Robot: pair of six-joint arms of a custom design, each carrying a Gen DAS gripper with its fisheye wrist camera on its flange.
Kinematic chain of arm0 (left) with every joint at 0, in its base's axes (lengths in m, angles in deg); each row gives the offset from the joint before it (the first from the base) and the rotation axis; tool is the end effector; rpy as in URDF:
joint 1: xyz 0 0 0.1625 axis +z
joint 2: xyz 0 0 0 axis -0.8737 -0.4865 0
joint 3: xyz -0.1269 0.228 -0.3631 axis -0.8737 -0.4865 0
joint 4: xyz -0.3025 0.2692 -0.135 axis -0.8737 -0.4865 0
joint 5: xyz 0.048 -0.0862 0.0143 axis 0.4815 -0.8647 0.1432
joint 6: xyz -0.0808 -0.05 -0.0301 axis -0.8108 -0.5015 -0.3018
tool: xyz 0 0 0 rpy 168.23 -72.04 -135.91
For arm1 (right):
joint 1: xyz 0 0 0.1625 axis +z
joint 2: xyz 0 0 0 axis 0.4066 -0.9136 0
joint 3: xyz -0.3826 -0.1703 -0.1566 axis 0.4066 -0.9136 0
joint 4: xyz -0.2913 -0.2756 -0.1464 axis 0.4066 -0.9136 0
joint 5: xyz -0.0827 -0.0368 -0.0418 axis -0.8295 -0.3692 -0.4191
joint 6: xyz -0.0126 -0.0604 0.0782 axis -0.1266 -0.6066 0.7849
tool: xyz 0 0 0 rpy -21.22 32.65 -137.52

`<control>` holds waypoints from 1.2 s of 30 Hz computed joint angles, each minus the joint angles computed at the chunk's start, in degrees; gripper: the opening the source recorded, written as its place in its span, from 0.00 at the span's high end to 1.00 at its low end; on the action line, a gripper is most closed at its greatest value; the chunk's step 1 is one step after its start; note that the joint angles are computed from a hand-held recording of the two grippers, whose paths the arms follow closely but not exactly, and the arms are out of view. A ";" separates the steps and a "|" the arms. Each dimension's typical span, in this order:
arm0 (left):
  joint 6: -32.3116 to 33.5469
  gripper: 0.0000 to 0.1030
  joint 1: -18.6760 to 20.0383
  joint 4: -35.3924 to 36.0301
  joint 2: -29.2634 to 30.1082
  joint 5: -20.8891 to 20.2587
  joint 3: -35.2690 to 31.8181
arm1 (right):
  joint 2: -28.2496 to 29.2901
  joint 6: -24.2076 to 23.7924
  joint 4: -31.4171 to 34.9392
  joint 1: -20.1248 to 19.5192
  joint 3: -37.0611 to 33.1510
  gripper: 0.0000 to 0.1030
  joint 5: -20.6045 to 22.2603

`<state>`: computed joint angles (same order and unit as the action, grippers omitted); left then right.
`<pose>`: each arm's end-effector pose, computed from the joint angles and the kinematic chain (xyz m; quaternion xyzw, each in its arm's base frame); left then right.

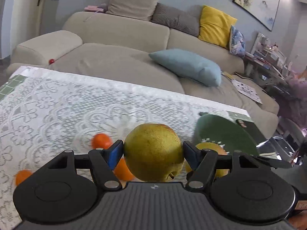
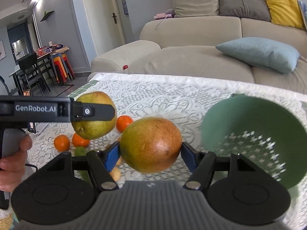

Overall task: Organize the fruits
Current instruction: 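Carry the pear and mango with both tools over the green colander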

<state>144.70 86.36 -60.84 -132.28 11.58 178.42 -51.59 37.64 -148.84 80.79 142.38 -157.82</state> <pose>-0.0562 -0.2706 0.1709 0.0977 0.8566 -0.4457 0.2407 0.2096 -0.3261 -0.0106 0.3794 -0.8775 0.2700 0.1144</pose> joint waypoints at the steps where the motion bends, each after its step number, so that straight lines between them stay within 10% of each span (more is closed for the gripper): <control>1: 1.86 0.25 0.39 -1.01 0.19 0.65 -0.93 | -1.60 -0.38 1.28 -0.34 0.34 0.36 -0.04; 16: 20.96 0.25 12.10 -5.74 14.25 13.33 -17.27 | -16.29 -12.87 24.06 -5.04 -5.06 0.36 -11.95; 36: 28.20 0.25 17.57 2.47 24.09 19.45 -26.32 | -13.94 -16.95 37.34 -6.87 -11.33 0.36 -19.76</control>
